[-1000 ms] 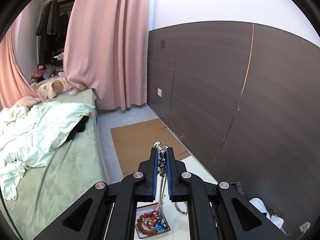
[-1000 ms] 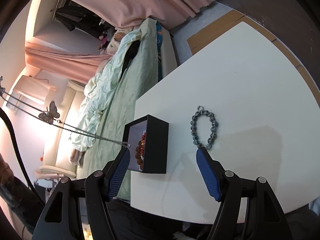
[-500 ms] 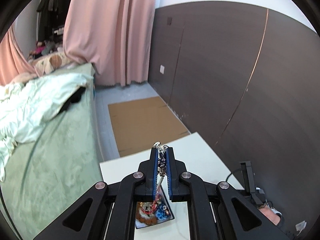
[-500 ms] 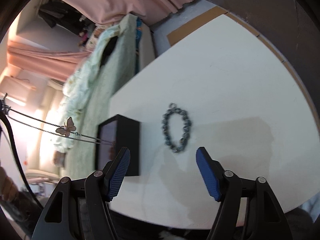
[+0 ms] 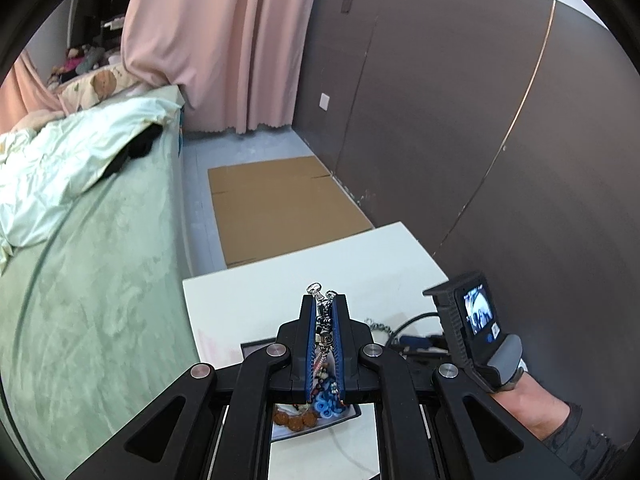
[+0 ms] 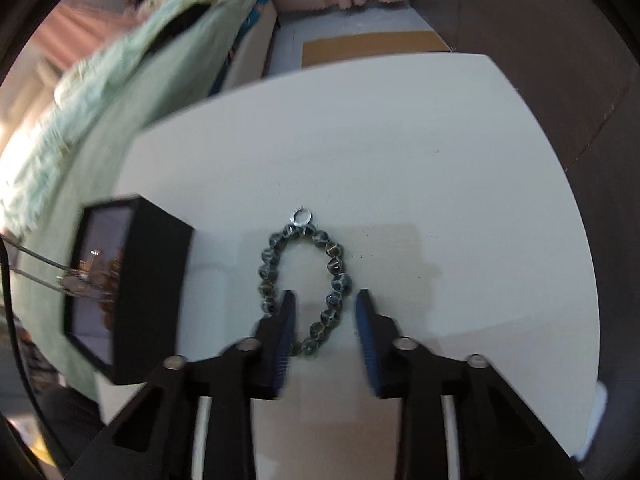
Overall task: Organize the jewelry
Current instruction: 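Lower the necklace toward the box with the left while the right grasps the grey stone bracelet, then open the left gripper over the box while the right lifts the grey stone bracelet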
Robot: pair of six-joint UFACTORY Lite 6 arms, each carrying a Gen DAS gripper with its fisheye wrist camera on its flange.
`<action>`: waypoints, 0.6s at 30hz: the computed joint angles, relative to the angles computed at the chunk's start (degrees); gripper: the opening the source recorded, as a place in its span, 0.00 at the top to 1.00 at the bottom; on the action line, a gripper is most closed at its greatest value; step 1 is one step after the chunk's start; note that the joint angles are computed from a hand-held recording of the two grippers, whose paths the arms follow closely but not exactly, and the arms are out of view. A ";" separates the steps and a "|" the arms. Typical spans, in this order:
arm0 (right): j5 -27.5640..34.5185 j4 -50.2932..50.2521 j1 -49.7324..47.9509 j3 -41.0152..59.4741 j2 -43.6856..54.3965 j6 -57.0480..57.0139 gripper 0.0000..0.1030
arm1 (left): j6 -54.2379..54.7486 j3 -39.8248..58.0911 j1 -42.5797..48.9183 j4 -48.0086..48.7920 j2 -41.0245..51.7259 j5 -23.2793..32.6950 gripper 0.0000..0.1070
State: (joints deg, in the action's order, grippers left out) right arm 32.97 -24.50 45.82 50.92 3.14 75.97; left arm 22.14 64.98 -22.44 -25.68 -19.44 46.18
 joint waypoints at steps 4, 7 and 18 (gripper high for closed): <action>1.17 -1.64 0.48 -0.21 -1.27 0.36 0.90 | 0.11 -2.54 -0.09 0.36 0.77 -0.59 0.92; 2.44 -7.03 3.07 -1.81 -6.38 6.02 0.91 | -0.09 -4.57 -0.08 0.85 1.48 -0.39 0.91; 7.47 -19.24 11.82 -0.63 -17.11 20.38 0.91 | 9.36 -11.83 7.04 -5.83 -2.08 0.37 0.17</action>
